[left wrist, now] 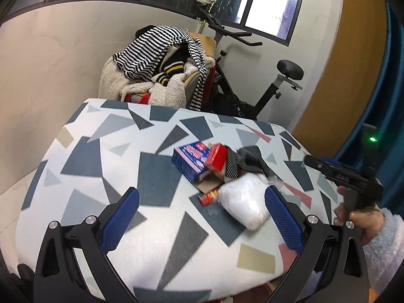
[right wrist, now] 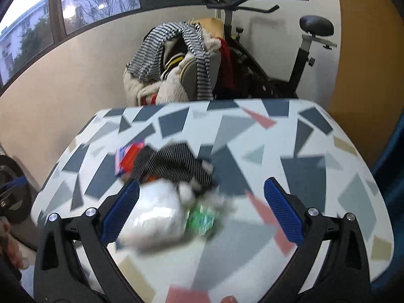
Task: Collect trash
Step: 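Grasp the black striped cloth with the right gripper and lift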
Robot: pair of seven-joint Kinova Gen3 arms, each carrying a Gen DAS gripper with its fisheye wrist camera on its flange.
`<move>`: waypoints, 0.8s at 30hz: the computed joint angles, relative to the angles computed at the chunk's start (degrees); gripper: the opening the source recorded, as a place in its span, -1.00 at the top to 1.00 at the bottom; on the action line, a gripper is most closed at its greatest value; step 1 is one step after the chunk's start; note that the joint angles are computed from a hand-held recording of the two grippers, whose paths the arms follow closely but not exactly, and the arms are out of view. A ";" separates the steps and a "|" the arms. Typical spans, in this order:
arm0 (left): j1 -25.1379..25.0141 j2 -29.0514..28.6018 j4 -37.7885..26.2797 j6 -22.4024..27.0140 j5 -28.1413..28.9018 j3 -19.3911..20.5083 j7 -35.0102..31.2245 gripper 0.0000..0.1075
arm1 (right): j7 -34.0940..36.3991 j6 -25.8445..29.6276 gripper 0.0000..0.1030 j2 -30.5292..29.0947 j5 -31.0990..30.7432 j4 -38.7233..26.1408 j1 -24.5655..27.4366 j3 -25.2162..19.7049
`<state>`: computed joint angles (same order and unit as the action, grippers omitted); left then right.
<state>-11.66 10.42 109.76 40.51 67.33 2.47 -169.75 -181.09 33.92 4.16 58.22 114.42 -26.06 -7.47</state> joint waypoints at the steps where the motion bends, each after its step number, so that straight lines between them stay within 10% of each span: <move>1: 0.38 0.57 -0.71 -0.48 -0.47 0.10 0.62 -0.80 | 1.00 -1.34 -0.89 1.74 -0.42 -1.31 1.26 0.29; 8: 1.04 5.58 -5.56 -2.41 -3.36 2.41 5.21 -0.80 | 16.91 -15.53 -0.54 12.32 -14.22 -8.68 19.51 -7.52; 13: 0.53 8.93 -8.55 -2.27 -5.46 4.38 7.73 -0.68 | 28.56 -9.82 -0.45 20.03 -21.69 -16.76 30.05 -20.61; 15: 0.22 10.26 -9.74 -1.88 -6.35 5.20 9.03 -0.63 | 32.66 -7.95 -0.01 22.05 -24.15 -18.92 31.17 -22.43; 17: -0.28 12.22 -11.70 -0.10 -7.21 6.12 10.66 -0.53 | 33.43 -9.78 0.74 20.38 -26.43 -17.97 29.92 -20.01; 24: 0.62 17.64 -17.95 2.30 -11.06 9.10 14.75 -0.45 | 18.83 -18.50 0.74 6.87 -16.00 -8.76 16.02 -1.44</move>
